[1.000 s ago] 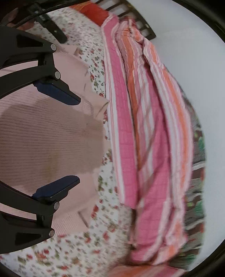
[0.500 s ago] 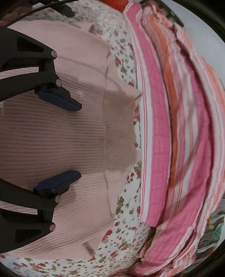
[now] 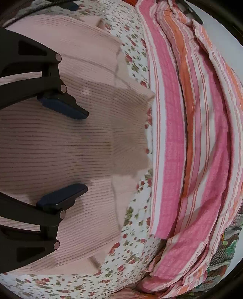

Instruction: Fold small clothes

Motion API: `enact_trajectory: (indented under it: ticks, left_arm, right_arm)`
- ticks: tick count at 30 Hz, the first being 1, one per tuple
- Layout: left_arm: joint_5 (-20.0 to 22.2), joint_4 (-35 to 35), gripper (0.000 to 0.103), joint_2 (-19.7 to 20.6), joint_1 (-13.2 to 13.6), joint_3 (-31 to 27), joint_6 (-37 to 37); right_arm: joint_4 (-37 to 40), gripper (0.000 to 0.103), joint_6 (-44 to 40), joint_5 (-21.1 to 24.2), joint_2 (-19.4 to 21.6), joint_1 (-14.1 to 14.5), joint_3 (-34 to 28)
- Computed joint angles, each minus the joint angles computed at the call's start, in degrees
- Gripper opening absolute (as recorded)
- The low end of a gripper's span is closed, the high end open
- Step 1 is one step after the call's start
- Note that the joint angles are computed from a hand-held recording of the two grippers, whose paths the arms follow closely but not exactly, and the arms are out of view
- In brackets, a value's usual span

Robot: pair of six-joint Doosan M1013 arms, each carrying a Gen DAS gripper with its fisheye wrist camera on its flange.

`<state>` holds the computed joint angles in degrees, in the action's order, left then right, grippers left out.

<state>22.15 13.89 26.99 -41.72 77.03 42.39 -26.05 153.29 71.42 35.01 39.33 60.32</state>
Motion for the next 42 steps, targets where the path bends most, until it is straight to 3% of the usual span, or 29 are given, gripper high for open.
enact_trajectory:
  ticks: [7, 11, 18, 23, 28, 32, 35, 37, 39, 42]
  left_arm:
    - [0.0, -4.6, 0.062, 0.0, 0.1, 0.4, 4.6]
    - [3.2, 0.8, 0.065, 0.5, -0.5, -0.1, 1.2]
    - [2.7, 4.6, 0.068, 0.5, -1.0, 0.5, -1.3]
    - [3.1, 7.7, 0.070, 0.7, -1.4, 0.4, -3.4]
    - [1.6, 5.1, 0.070, 0.3, -1.1, 1.2, -3.0]
    - [2.1, 8.7, 0.070, -0.5, -1.8, 2.4, -8.0]
    - [3.2, 10.2, 0.070, -1.5, -2.7, 3.4, -10.1]
    - [4.4, 11.1, 0.070, -2.1, -3.4, 3.8, -10.0]
    - [7.2, 13.5, 0.070, -2.7, -4.6, 4.1, -10.8]
    - [6.7, 10.9, 0.070, -4.0, -5.6, 5.5, -9.1]
  right_arm:
    - [-3.6, 0.070, 2.2, -3.9, -3.5, 2.7, 5.2]
    - [-6.4, 0.070, 4.4, -6.6, -5.3, 4.3, 8.5]
    - [-10.0, 0.070, 6.8, -10.9, -8.2, 6.5, 13.5]
    - [-11.2, 0.070, 5.5, -11.6, -8.8, 7.5, 14.9]
    - [-7.7, 0.070, 2.6, -14.2, -10.5, 7.4, 17.3]
    - [-4.8, 0.070, -0.5, -19.6, -12.7, 6.8, 20.2]
    - [-0.6, 0.070, -2.1, -26.4, -15.3, 5.4, 23.3]
    - [1.1, 0.070, -1.2, -30.6, -17.1, 4.4, 25.6]
    - [-0.8, 0.070, 1.7, -31.5, -18.3, 4.2, 26.8]
    - [-4.0, 0.070, 7.1, -31.9, -20.1, 3.8, 28.8]
